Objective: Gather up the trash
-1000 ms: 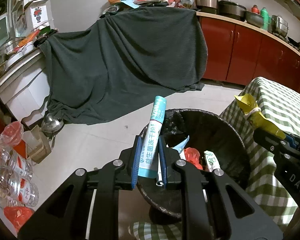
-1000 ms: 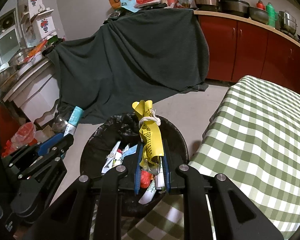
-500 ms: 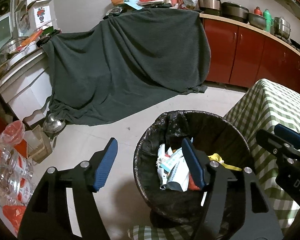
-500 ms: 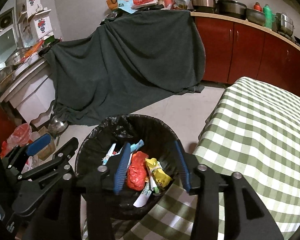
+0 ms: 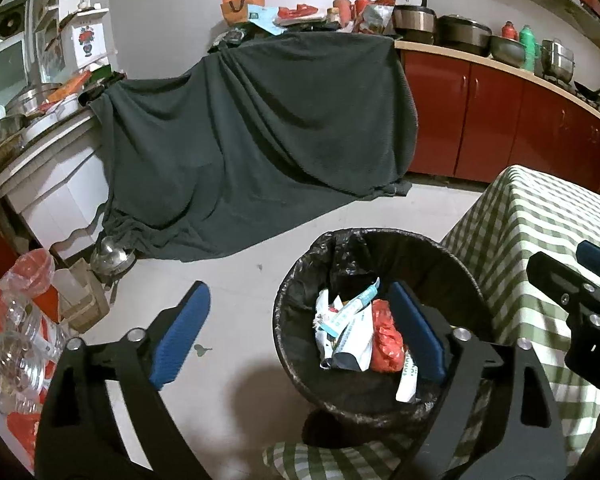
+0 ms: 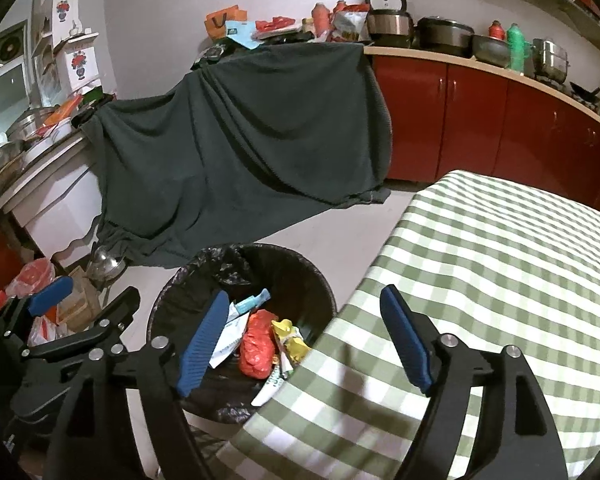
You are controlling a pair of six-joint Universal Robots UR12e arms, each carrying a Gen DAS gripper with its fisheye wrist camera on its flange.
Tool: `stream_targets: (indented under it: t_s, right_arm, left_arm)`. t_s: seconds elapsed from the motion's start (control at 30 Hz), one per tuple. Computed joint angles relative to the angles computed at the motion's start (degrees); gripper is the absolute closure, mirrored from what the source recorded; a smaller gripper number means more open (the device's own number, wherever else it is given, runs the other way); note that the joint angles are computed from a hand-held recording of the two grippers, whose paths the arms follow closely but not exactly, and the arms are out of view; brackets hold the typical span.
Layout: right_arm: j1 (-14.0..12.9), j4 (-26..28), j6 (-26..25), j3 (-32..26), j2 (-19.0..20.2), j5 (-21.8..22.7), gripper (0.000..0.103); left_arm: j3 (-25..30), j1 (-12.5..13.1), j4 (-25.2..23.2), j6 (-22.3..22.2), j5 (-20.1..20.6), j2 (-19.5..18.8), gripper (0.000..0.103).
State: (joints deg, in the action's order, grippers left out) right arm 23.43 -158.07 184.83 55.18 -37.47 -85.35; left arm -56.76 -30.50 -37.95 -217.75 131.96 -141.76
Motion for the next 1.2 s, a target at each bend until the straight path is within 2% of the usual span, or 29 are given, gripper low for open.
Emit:
stream_targets:
  t_s: [0.33, 0.83, 1.2]
  right_arm:
    - [-0.2, -5.4, 0.2, 5.2, -2.8, -1.6, 0.020]
    - [-0.2, -12.0, -0.3, 11.1, -6.2, -1.8, 0.018]
    - [-0.2, -13.6, -0.5, 12.7, -7.1, -2.1, 0.018]
  left_arm:
    - [-1.6, -1.6, 2.4, 1.3, 2.2, 1.7, 0.009]
    - [-4.9, -3.3, 2.9, -0.7, 4.7, 4.4, 0.006]
    - [-6.2, -3.9, 4.7, -0.9, 5.5, 5.4, 0.006]
